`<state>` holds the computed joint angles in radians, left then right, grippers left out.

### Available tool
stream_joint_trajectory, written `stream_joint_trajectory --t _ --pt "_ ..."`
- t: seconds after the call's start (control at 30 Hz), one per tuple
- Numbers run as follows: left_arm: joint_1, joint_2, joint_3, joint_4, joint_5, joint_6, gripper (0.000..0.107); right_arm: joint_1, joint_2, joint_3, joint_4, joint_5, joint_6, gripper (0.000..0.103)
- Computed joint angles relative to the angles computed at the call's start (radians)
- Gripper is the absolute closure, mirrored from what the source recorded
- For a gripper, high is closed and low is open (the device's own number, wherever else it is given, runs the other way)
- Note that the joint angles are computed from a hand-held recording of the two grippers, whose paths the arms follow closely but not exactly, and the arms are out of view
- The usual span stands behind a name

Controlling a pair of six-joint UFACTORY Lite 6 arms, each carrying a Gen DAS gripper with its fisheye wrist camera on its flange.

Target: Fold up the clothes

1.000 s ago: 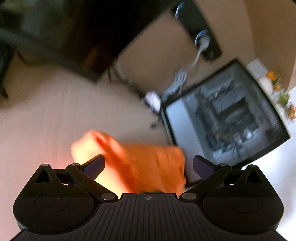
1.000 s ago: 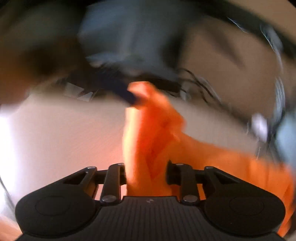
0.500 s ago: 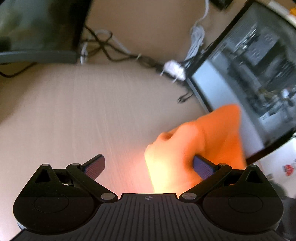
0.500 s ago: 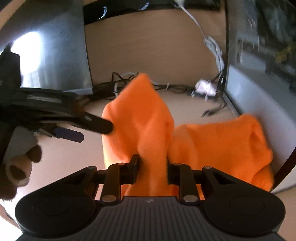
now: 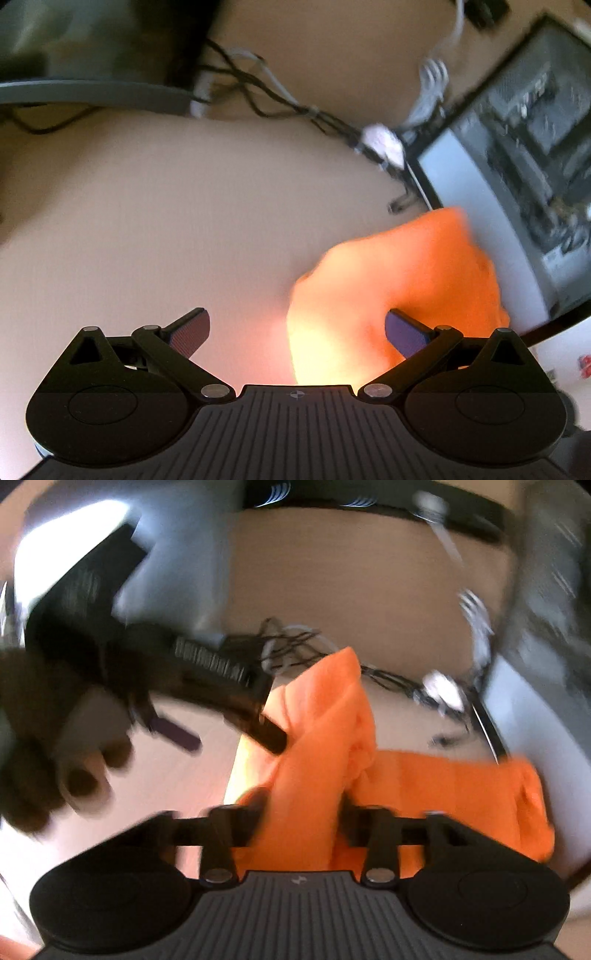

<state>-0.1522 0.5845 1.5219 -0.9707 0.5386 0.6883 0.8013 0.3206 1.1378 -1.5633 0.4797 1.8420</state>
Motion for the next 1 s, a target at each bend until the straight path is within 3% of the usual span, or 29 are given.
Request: stream_joint_trajectory --t 0.17,0.27,0.4,0.53,0.63,0.77,0.83,1.0 --pt "0.234 -0.187 -0.185 -0.195 0.081 0.195 0.004 0.07 0.135 0.241 0.139 -0.027 -0.19 0.092" --pt "0.368 -0.246 -0.221 -0.259 0.146 0.256 0.004 0.068 0.119 0.312 0.143 -0.091 -0.161 0.093" --pt "0.412 -0.268 -0.191 -0.295 0.182 0.313 0.004 0.027 0.01 0.305 0.097 -0.164 -0.04 0.094" --pt "0.372 -0.249 -0.146 -0.297 0.211 0.309 0.004 -0.098 -0.133 0.119 -0.024 -0.175 0.243 0.093" --pt "0.294 -0.22 -0.103 -0.215 0.181 0.227 0.004 -0.216 -0.143 -0.004 -0.025 -0.153 0.414 0.093" --pt "0.198 -0.177 -0.045 -0.078 0.151 0.097 0.004 -0.237 -0.086 -0.126 -0.05 0.073 0.457 0.092" --pt "0.154 -0.147 -0.01 -0.02 0.139 0.036 0.004 -0.252 -0.043 -0.132 -0.039 0.119 0.417 0.091" --pt "0.09 -0.153 -0.028 0.016 0.115 0.005 0.004 -0.296 -0.008 -0.145 -0.165 -0.007 0.407 0.09"
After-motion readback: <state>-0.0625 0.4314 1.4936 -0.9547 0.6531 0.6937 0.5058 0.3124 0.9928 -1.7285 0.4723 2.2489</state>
